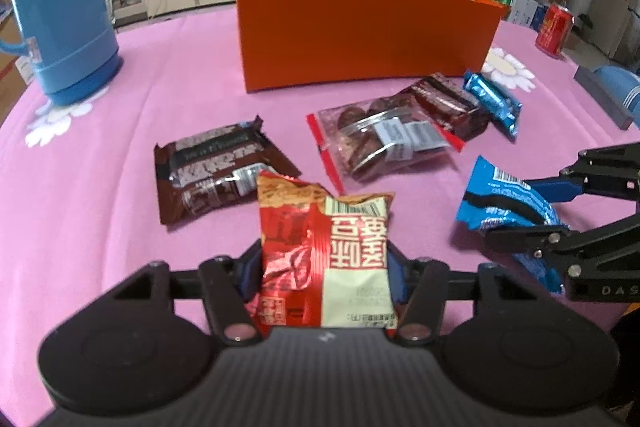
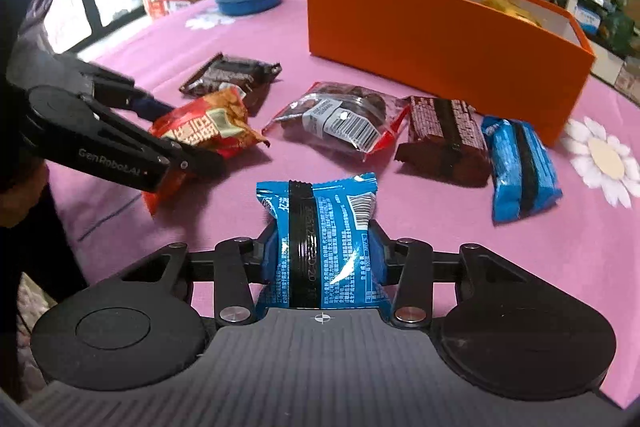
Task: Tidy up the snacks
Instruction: 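Carry both packets into the orange box and open both tools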
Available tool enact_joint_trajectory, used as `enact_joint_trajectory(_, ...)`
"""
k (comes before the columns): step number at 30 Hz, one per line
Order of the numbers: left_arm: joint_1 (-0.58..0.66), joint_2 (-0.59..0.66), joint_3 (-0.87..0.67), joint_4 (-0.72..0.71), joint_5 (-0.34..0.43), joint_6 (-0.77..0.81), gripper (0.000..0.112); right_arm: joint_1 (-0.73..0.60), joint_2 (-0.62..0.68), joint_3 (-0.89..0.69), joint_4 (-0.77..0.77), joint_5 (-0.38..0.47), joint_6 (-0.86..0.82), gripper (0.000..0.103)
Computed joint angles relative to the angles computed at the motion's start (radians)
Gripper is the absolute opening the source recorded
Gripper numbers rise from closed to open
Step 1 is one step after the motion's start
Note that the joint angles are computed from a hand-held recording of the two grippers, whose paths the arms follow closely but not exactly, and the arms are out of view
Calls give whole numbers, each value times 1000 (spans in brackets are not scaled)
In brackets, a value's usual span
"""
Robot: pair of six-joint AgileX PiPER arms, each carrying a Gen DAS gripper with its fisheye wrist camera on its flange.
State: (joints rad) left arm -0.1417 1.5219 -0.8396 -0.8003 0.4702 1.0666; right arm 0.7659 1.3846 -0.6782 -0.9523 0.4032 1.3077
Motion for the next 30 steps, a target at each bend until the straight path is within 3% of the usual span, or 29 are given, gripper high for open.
enact_joint_trajectory(5,-30,-73,35,71,-29,-116,58,10,-50,53,-101,26,201,25)
enact_joint_trajectory(14,-47,-85,-65,57,19,-160,58,-50,-145,95,-241,70,466,25)
enact_joint_trajectory(18,-55,-28,-175,49,38,-179,58,-164,-177,28,-227,44,373,25)
enact_joint_trajectory(22,-56,57,-322,57,54,-224,58,-319,-122,-85,-218,-33,278,25)
enact_joint_trajectory(30,-103,363,-838,157,110,-492,58,-535,94,-408,-183,-148,162,25)
